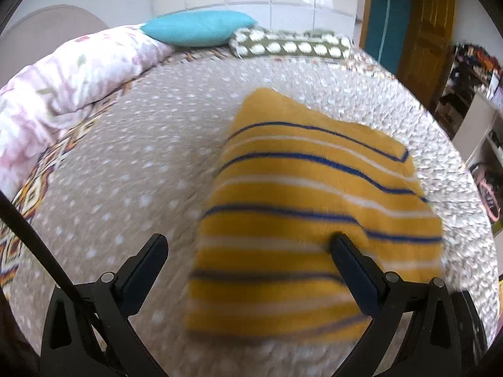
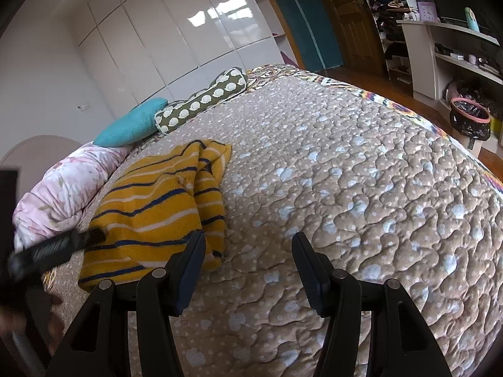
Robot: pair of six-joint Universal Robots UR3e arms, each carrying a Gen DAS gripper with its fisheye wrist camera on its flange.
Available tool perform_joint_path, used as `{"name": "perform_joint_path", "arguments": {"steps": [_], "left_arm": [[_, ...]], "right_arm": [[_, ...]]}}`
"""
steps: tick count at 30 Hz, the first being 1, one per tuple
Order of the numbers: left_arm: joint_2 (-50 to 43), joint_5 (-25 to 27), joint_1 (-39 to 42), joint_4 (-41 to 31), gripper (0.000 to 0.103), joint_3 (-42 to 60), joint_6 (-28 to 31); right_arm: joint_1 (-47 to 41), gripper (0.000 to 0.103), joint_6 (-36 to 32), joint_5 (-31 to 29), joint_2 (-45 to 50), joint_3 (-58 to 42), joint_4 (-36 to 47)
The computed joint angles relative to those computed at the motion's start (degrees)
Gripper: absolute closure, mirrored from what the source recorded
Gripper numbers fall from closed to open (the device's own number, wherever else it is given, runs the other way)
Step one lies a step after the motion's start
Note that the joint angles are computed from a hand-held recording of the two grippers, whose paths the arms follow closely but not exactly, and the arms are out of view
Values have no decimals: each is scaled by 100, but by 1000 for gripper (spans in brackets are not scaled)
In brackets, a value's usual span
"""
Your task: Fold small clothes
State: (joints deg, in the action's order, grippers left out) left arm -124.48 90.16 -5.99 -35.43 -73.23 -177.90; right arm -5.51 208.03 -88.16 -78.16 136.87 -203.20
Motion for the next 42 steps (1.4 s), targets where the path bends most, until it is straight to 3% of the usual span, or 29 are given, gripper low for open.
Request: {"name": "perform_joint_path", "arguments": {"steps": [3, 6, 9, 14, 18, 21, 23, 25, 29, 32, 37, 42], "left_arm": [[-649, 44, -126, -356, 0, 771, 2], [-708, -4, -121, 11, 0, 587, -53], [-419, -64, -80, -102, 0, 417, 74], [297, -560, 63, 693, 0, -258, 70], [-366, -220, -86, 17, 0, 1014, -77], [-1185, -343, -55, -963, 0, 2306, -344], [-1486, -233, -132, -1051, 0, 2443, -372], [-1232, 44, -264, -117, 0, 1633, -119], [-755, 207, -351, 945, 0, 394, 809], [-270, 70, -264, 1006, 0, -272, 1225], [1106, -751, 259, 1178, 0, -2001, 1260], [2117, -1101, 781, 1371, 0, -3436, 1568]], "right_arm": [[-36, 41, -20, 43, 58, -39, 23], [-99, 41, -23, 113, 100, -28, 9], [-122, 41, -38, 150, 142, -60, 47], [-57, 41, -53, 73, 204, -152, 110], [-63, 41, -40, 75, 260, -171, 94], [-86, 41, -27, 93, 312, -184, 88], [-96, 41, -47, 97, 332, -187, 90], [-69, 39, -69, 64, 355, -224, 124], [-1, 37, -94, -26, 431, -361, 265], [29, 37, -103, -75, 452, -424, 345], [116, 35, -164, -223, 514, -528, 420], [195, 35, -174, -349, 569, -633, 544]]}}
